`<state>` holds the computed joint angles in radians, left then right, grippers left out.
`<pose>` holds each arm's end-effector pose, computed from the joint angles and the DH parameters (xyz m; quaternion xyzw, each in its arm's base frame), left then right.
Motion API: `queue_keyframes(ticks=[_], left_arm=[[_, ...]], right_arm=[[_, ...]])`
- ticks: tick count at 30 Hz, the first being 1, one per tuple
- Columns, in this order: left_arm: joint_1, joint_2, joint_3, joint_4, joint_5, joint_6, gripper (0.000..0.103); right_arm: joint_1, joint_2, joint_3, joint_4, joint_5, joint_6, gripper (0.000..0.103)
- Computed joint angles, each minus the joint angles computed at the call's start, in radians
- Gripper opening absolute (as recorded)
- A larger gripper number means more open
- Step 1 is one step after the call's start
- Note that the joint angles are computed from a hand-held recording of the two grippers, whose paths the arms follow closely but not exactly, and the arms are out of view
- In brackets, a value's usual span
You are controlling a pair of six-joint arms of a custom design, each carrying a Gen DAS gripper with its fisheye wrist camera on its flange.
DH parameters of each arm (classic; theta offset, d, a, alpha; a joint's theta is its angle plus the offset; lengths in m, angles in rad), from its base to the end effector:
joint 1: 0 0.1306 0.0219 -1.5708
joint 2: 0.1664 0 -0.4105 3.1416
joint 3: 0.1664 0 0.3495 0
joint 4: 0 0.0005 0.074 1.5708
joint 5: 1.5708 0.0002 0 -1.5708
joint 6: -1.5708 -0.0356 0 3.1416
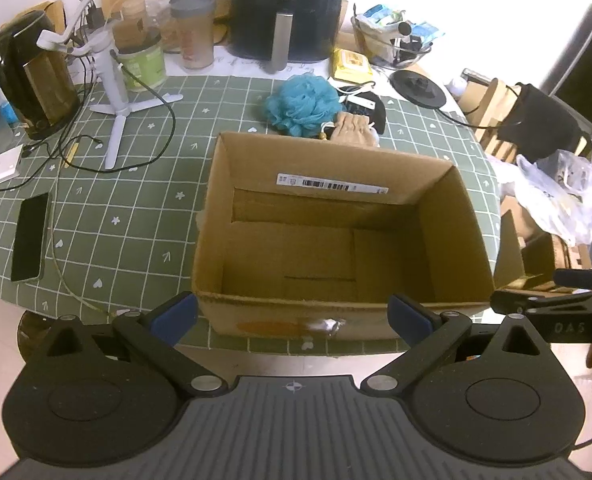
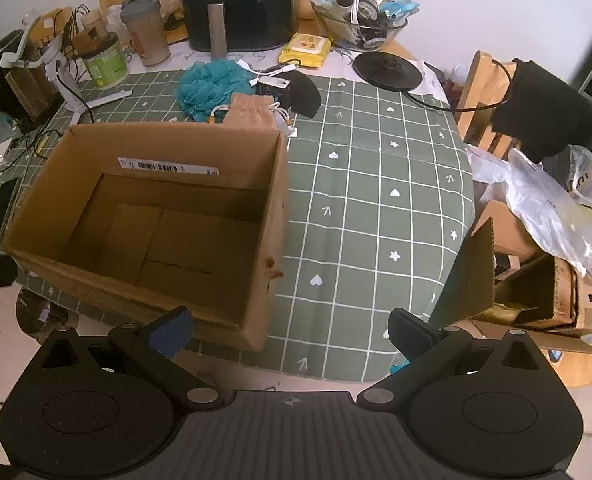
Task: Organize soft objects
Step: 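Move both tools past the cardboard box toward the items on the mat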
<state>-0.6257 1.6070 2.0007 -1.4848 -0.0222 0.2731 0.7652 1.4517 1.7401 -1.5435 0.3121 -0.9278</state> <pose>0.3873 -0.2795 0.5695 0.1678 0.9567 -0.0935 0.2186 0.3034 0.2755 0.5374 0.1036 0.9704 0.0146 0.2178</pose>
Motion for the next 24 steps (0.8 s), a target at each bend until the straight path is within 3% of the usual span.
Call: queue_keyframes(ticks=[4,9,19,24], left_arm=[[0.011,0.012,0.013,0.008,0.005,-0.023,0.103],[0.024,0.019,0.009,0.034,0.004,-0.07,0.103],[0.07,0.037,0.027,0.107,0.096,-0.184,0.103],[0.101,0.056,0.062,0.132,0.124,-0.213,0.103]], right_arm=[[-0.018,0.014,0.02,0.001,-0.001,0.018,0.103],[-0.045,0.01,0.018,0.065,-0.034,0.024,0.103],[-0.071,0.088,0.116,0.059,0.012,0.094,0.103],[-0.076,0.136,0.155,0.015,0.049,0.072,0.103]])
